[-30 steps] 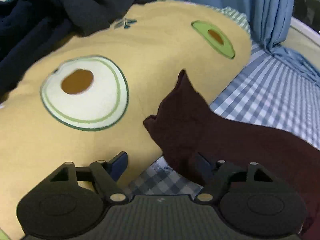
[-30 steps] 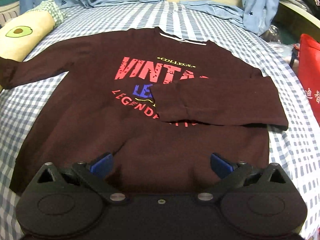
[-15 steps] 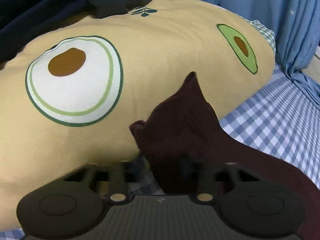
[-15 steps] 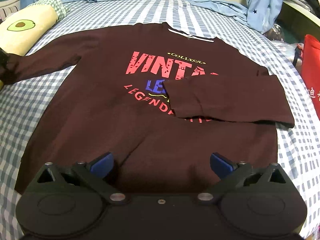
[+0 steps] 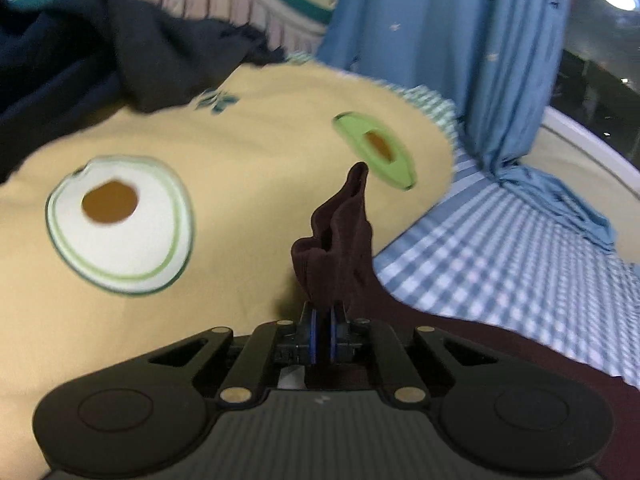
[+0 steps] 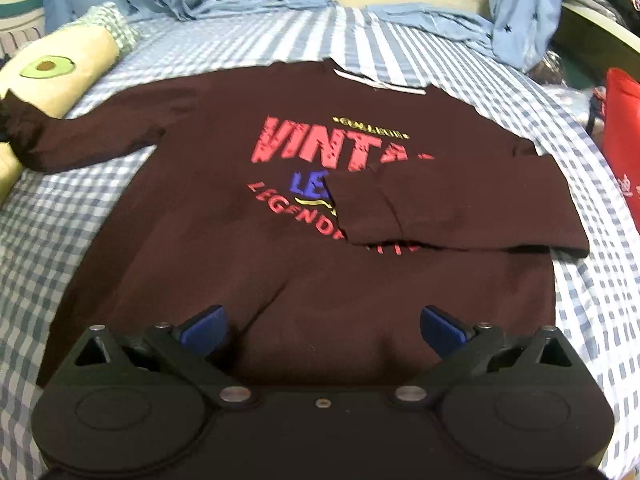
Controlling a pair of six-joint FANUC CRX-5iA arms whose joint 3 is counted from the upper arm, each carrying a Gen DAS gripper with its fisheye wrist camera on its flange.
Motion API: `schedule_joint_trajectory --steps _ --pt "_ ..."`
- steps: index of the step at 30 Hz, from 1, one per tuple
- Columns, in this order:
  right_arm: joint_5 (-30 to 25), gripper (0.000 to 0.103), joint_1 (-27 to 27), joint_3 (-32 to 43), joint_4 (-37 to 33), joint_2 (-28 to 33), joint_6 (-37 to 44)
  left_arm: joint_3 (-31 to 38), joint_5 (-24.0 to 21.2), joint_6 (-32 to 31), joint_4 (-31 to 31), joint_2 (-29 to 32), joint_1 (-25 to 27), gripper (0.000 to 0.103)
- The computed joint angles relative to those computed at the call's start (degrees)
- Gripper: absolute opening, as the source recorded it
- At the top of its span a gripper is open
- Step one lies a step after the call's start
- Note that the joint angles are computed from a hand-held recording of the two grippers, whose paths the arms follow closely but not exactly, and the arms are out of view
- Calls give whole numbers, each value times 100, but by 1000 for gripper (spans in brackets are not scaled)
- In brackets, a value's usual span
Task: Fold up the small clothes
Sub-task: 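Fold the held sleeve across the shirt front with the left tool and release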
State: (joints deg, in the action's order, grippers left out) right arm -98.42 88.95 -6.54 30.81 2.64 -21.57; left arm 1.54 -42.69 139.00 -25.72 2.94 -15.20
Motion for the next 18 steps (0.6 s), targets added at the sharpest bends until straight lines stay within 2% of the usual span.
schedule_joint_trajectory --steps 4,7,11,14,18 --pt "5 102 56 -163 143 -109 -144 -1 327 -420 84 -216 -242 4" --pt "-7 102 133 -305 252 -214 -293 -23 594 -1048 484 -333 -390 4" --pt "-113 102 253 -518 312 -400 -543 117 771 -1549 819 -300 -699 4" --pt "-299 102 370 -690 307 -560 -830 292 760 -1670 766 -251 -1068 4" --pt "-542 102 539 -964 177 -853 -1250 529 693 -1467 521 -134 -1587 4"
